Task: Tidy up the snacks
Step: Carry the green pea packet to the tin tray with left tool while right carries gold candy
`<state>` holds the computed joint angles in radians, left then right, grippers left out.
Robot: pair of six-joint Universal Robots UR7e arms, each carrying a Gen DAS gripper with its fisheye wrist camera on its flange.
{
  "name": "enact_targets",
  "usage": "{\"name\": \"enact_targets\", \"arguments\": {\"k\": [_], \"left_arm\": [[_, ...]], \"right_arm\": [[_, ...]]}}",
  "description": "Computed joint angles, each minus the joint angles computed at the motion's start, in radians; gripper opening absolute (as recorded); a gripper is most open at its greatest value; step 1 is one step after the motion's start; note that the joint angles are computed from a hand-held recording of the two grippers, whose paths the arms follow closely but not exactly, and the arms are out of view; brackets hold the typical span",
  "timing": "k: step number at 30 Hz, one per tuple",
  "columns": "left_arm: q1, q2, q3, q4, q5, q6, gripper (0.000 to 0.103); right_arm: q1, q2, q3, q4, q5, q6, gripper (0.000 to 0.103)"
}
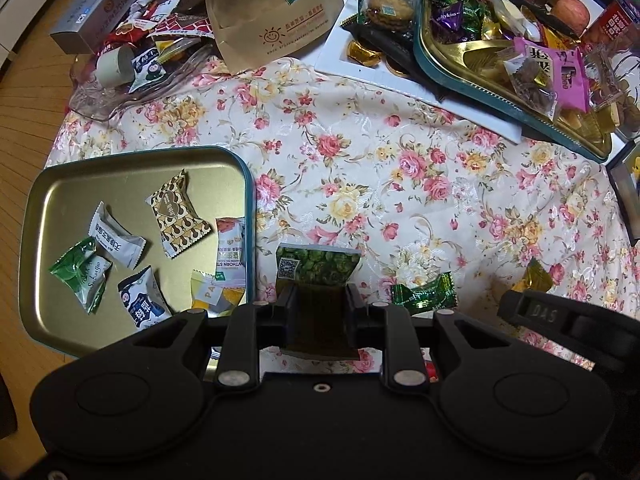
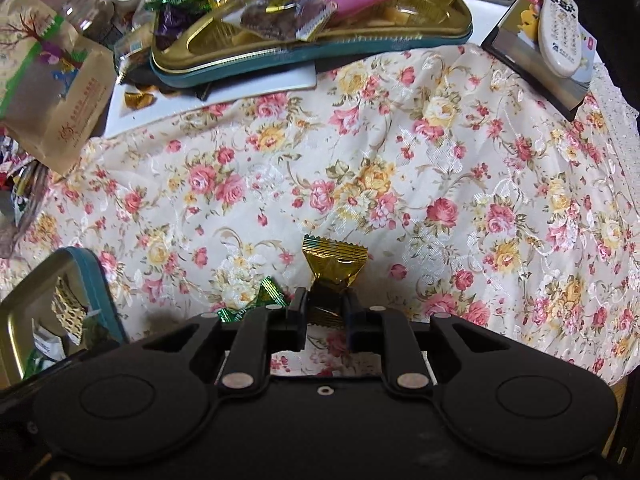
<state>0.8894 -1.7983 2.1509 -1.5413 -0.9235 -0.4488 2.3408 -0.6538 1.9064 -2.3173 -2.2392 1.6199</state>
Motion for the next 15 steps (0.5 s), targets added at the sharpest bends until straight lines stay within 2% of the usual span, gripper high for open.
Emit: {"name": "enact_targets", "arguments": {"k": [6, 10, 15], "left_arm": [[-0.005, -0.010, -0.021, 0.021, -0.002, -0.001, 0.031], [0.018, -0.009, -0.049, 0.010, 0.001, -0.001, 0.031], [0.046, -0.004, -0.069, -0.009, 0.078, -0.002, 0.031]], "right_arm": [[0.028, -0.019, -0.008, -0.001, -0.014, 0.009, 0.019], [0.045, -0.019, -0.023, -0.007, -0.028, -0.008, 0.019], [0.052, -0.004, -0.047, -0.007, -0.034, -0.026, 0.019]]}}
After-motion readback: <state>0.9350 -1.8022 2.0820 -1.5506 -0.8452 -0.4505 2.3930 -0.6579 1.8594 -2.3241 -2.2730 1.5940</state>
